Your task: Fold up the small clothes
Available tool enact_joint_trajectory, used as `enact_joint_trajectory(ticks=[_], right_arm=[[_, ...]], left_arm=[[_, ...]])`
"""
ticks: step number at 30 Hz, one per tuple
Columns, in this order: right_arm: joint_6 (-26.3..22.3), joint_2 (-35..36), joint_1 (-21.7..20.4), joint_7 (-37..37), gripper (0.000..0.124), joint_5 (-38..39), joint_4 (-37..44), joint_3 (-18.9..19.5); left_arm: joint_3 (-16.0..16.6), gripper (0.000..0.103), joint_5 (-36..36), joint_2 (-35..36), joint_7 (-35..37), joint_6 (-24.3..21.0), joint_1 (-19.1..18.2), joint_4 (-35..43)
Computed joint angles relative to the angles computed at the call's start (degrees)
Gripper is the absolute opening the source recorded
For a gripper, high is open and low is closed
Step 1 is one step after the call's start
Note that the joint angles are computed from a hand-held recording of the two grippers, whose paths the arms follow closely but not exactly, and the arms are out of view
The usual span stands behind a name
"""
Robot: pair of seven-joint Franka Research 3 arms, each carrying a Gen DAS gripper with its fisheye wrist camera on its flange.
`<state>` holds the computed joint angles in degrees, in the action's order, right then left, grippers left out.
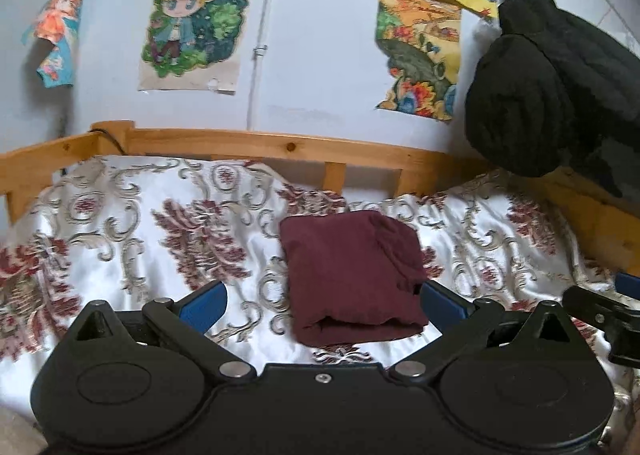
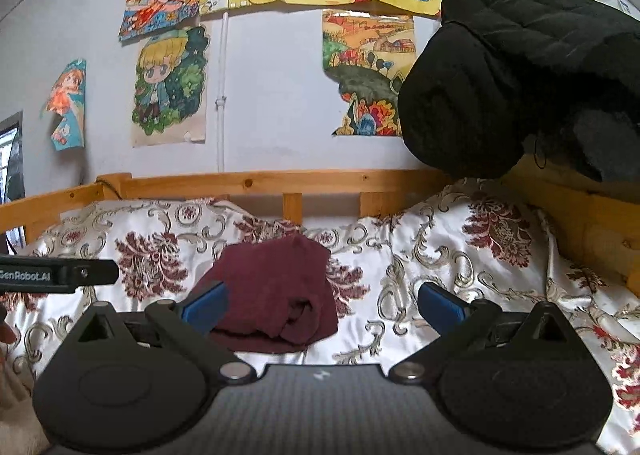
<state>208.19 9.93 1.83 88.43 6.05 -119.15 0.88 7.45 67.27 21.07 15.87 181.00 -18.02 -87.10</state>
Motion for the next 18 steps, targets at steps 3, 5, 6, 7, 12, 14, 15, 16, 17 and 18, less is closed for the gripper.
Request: enact_joint_trajectory(ticks=[3,5,6,7,12,14,15,16,17,18], right_arm=[[-1.6,-1.46,-0.06,0.2,0.103,0.09,-1.39,-0.07],[-2.73,-2.16,0.03,0.23,0.103,0.98,-1.96,-0.3],[-3.28,-2.41,-0.25,0.84,0.103,0.79,-2.17,-0.27],[-4.0,-2.61,-0.29,1.11,0.103,1.07,-2.28,-0.35],[-11.01,-2.21,2.71,-3.4,0.103,8.43,-0.39,-2.96],[-13.21,-1.7,2.82,-4.6,0.103,10.4,0.38,-3.0],[-14.05,-1.44,1.77,-4.35,0.103,10.17,0.72,-2.05],[-14.65,-1.15,1.42,-4.45,0.103,10.35,1.03,-1.7],[-15.18,-0.84,2.12,-5.02,0.103,11.1,1.41,-2.32],[-15.63,-0.62,3.3,-5.74,0.103,12.06,1.72,-3.36]], left_arm=[[-4.11,0.102,-4.99,-1.51,6.86,-2.79,2.35,-2.61],[-6.65,0.102,-9.39,-2.24,12.27,-4.69,3.8,-3.95],[-7.21,0.102,-10.81,-2.5,13.97,-5.32,4.02,-4.44],[-7.74,0.102,-12.14,-2.82,15.58,-5.92,4.18,-5.1],[-13.43,0.102,-24.84,-1.85,30.26,-11.52,6.99,-5.06],[-13.61,0.102,-27.69,-1.05,33.46,-13.58,6.61,-4.06],[-13.89,0.102,-29.27,-0.6,35.14,-14.53,6.63,-3.51],[-14.13,0.102,-30.77,-0.19,36.67,-15.5,6.62,-2.98],[-14.23,0.102,-32.01,0.2,37.9,-16.49,6.49,-2.42],[-14.19,0.102,-33.02,0.49,38.83,-17.35,6.31,-1.99]])
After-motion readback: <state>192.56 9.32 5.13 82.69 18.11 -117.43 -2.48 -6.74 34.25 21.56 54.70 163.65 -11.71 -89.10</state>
